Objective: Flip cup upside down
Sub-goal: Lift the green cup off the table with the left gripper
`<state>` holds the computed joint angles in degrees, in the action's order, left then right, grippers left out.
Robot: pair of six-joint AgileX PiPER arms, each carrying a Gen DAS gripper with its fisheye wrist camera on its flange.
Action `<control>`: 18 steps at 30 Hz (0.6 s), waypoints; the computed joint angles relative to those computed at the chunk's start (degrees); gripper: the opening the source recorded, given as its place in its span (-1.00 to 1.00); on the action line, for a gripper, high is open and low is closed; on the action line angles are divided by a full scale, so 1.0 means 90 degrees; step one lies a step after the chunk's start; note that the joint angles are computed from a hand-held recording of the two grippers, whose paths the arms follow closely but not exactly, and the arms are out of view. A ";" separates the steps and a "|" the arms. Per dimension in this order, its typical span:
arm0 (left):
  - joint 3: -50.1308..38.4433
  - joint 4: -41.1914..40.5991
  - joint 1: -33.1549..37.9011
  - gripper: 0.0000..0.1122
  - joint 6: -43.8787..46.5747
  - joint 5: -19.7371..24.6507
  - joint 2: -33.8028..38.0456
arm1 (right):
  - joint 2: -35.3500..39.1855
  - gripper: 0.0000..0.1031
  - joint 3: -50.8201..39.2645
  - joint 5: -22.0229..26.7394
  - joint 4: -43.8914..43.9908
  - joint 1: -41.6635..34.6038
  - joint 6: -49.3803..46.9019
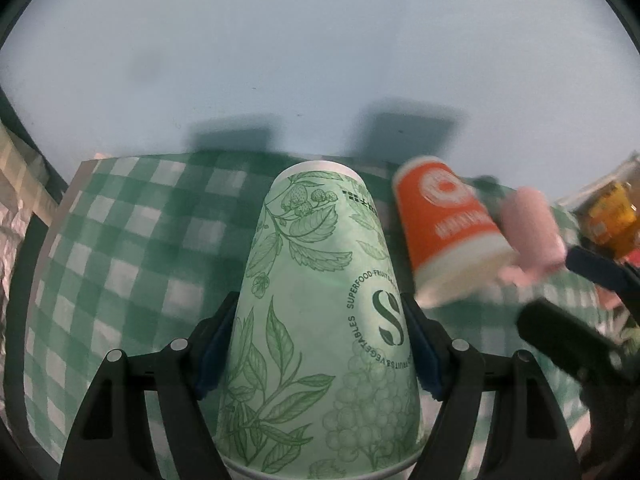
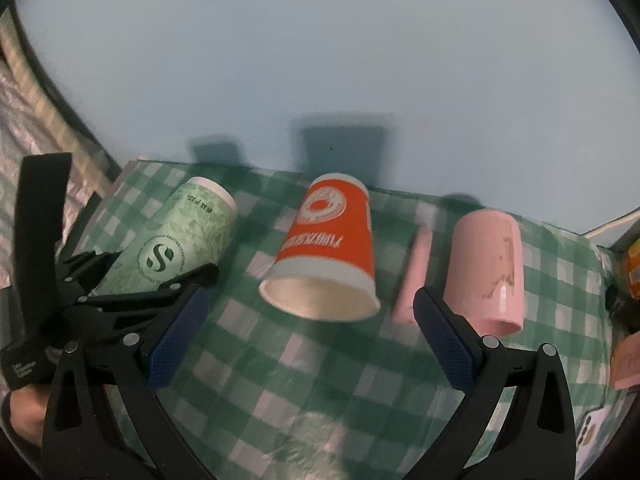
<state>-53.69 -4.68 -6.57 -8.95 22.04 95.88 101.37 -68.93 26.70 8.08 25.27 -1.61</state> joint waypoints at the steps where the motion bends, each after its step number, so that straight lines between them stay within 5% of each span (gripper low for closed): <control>1: 0.0213 -0.0027 -0.0055 0.38 0.0025 -0.0113 -0.0142 | -0.0089 0.98 0.0121 -0.0058 0.0020 0.0010 -0.0035; 11: 0.1485 0.0579 -0.1171 0.39 -0.0955 -0.0808 -0.1007 | -0.1354 0.98 0.1719 -0.0375 0.1239 -0.0300 -0.1381; 16: 0.1634 0.0118 -0.1598 0.39 -0.0682 -0.1027 -0.0914 | -0.1722 0.98 0.2338 -0.0430 0.1899 -0.0659 -0.2128; 18: 0.1546 0.0871 -0.1821 0.39 -0.1469 -0.1039 -0.0772 | -0.1821 0.98 0.2570 -0.0500 0.2135 -0.0794 -0.2393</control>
<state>-39.78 3.16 -22.96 -22.17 12.69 88.93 84.98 -45.80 22.20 27.30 18.12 -23.15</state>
